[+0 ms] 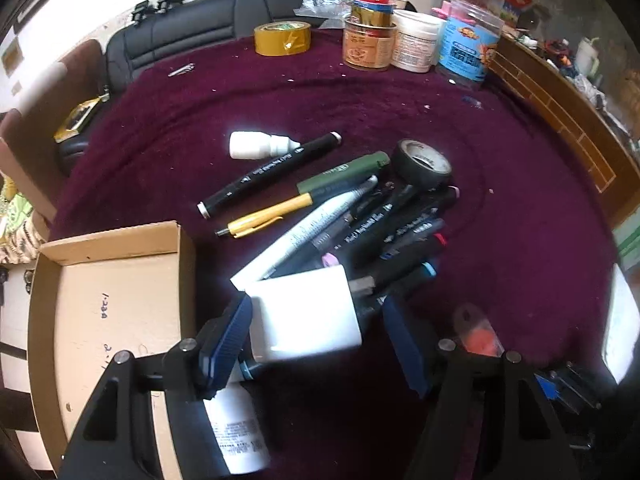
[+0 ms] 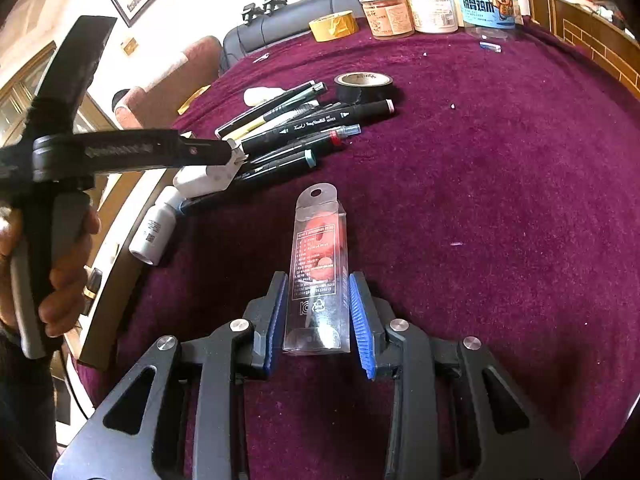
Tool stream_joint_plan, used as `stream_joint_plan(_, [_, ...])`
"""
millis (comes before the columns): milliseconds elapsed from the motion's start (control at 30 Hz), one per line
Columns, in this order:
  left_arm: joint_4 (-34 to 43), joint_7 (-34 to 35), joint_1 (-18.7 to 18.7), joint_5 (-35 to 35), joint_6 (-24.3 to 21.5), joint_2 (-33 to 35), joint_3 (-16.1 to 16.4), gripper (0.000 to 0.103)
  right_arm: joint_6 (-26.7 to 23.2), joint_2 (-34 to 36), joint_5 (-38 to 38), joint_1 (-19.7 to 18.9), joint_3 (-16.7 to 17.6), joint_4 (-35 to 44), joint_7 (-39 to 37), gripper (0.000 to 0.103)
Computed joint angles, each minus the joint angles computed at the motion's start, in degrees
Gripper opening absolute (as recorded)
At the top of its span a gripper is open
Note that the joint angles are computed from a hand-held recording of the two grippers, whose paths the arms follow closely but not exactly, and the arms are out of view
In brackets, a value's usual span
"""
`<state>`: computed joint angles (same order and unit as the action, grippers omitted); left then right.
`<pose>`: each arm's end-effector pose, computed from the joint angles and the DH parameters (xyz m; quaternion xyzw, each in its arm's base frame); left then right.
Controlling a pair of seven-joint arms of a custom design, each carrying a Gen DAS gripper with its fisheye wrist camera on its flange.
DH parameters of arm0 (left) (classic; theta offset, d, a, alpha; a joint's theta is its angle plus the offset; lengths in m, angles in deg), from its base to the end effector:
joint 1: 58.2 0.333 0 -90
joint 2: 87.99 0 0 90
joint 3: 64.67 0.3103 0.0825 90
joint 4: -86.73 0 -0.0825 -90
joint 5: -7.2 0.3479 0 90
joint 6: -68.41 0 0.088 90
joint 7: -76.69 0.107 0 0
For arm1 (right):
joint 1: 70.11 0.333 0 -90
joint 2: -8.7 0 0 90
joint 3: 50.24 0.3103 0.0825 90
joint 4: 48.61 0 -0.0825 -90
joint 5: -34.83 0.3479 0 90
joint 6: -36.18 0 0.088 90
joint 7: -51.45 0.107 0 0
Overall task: Organize rigid objects
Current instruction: 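Place the package in the tray with the right tool while the left tool places the charger there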
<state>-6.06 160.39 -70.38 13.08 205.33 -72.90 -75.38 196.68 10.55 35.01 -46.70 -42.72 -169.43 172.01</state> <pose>0.5998 -0.2372 0.5346 -0.5634 0.7862 -0.2077 0.1460 0.4851 0.2896 0.4917 -0.6697 0.6681 -0.0770 0.3150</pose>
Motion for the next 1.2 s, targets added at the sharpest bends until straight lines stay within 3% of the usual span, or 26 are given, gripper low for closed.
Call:
stream_joint_plan(367, [4.2, 3.5, 0.9, -1.3, -5.4, 3.0, -0.2, 0.065, -0.1, -0.3, -0.8, 0.1, 0.0, -0.2, 0.7, 0.031])
stream_joint_plan(433, [4.3, 3.3, 0.7, -1.1, -4.8, 3.3, 0.1, 0.058, 0.0, -0.3, -1.0, 0.2, 0.0, -0.3, 1.0, 0.031])
stream_joint_plan(567, [2.6, 1.7, 1.5, -3.2, -3.7, 2.2, 0.2, 0.058, -0.2, -0.3, -1.6, 0.2, 0.0, -0.2, 1.4, 0.031])
stream_joint_plan(667, [-4.2, 2.5, 3.0, -7.0, 0.8, -2.5, -0.3, 0.058, -0.6, -0.3, -3.1, 0.3, 0.0, 0.0, 2.3, 0.031])
stream_joint_plan(800, [-15.5, 7.9, 5.3, -18.1, 4.8, -12.1, -1.0, 0.058, -1.3, 0.0, -4.3, 0.6, 0.2, 0.6, 2.5, 0.03])
stream_joint_plan(933, [-24.8, 11.5, 5.5, -26.2, 6.8, -21.8, 1.4, 0.058, -0.2, -0.7, -7.0, 1.2, 0.5, 0.2, 4.1, 0.029])
stream_joint_plan(1000, [-27.1, 11.4, 5.8, -27.9, 6.9, -24.7, 3.1, 0.058, 1.2, -1.0, 0.2, 1.5, 1.2, 0.2, -0.9, 0.029])
stream_joint_plan(1067, [-29.7, 11.3, 6.4, -28.6, 7.7, -27.7, 4.6, 0.058, 2.9, -0.6, 12.7, 2.6, 2.7, 1.8, -10.7, 0.029])
stream_joint_plan(1200, [-31.6, 9.2, 8.4, -28.1, 8.0, -29.9, 7.1, 0.058, -0.5, 3.2, 13.6, 4.5, 4.1, 9.9, -14.6, 0.029])
